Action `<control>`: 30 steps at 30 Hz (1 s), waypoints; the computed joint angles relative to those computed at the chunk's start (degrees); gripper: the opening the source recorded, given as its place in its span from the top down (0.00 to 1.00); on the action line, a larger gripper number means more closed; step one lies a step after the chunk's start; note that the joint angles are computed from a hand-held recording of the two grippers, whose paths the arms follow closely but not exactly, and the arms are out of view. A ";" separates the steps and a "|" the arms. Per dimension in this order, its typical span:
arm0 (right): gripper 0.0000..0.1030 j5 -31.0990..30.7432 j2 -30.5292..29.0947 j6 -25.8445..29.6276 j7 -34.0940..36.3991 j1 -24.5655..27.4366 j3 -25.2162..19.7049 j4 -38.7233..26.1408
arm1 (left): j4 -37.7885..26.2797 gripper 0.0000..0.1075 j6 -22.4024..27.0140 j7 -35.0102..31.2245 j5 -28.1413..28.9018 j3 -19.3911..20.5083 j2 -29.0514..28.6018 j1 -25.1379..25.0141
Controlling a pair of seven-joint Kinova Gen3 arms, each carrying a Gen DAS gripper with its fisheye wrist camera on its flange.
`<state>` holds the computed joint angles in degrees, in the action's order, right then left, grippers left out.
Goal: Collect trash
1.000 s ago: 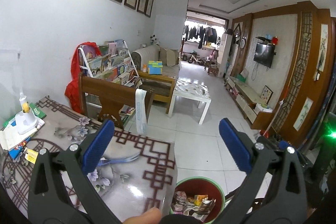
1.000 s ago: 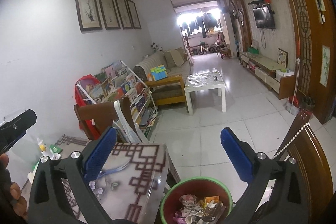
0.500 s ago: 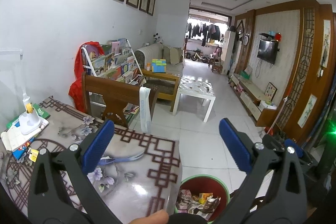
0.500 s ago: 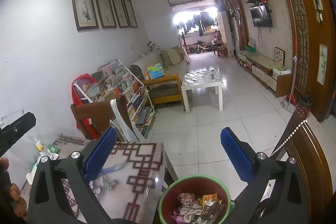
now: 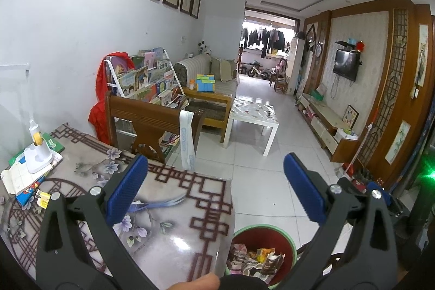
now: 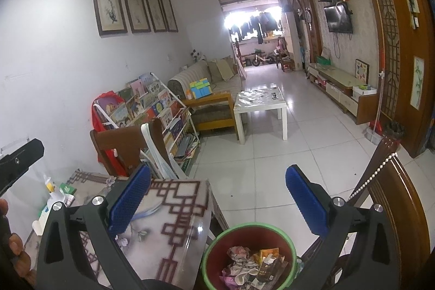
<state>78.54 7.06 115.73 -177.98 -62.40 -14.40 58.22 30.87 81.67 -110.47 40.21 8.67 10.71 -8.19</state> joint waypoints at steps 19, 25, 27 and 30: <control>0.07 -3.17 -0.07 -0.85 0.96 1.56 -0.32 -0.22 | 4.04 0.09 -1.00 -1.59 1.28 -0.50 -1.53 -0.92; 0.07 -3.03 0.10 -0.88 1.18 1.28 0.16 -0.47 | 3.88 0.09 -0.93 -1.74 1.61 -1.31 -1.43 -0.43; 0.07 -3.04 0.20 -0.80 1.25 1.17 0.24 -0.64 | 3.49 0.09 -0.58 -1.52 1.61 -1.30 -1.23 -0.43; 0.07 -3.51 0.50 -1.01 2.34 1.26 0.57 -1.45 | 4.22 0.09 -0.74 -1.46 1.95 -1.39 -1.64 -0.78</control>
<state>75.03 7.56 114.72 -175.63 -61.14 -13.83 56.77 35.09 80.92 -111.93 42.16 7.28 9.08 -8.97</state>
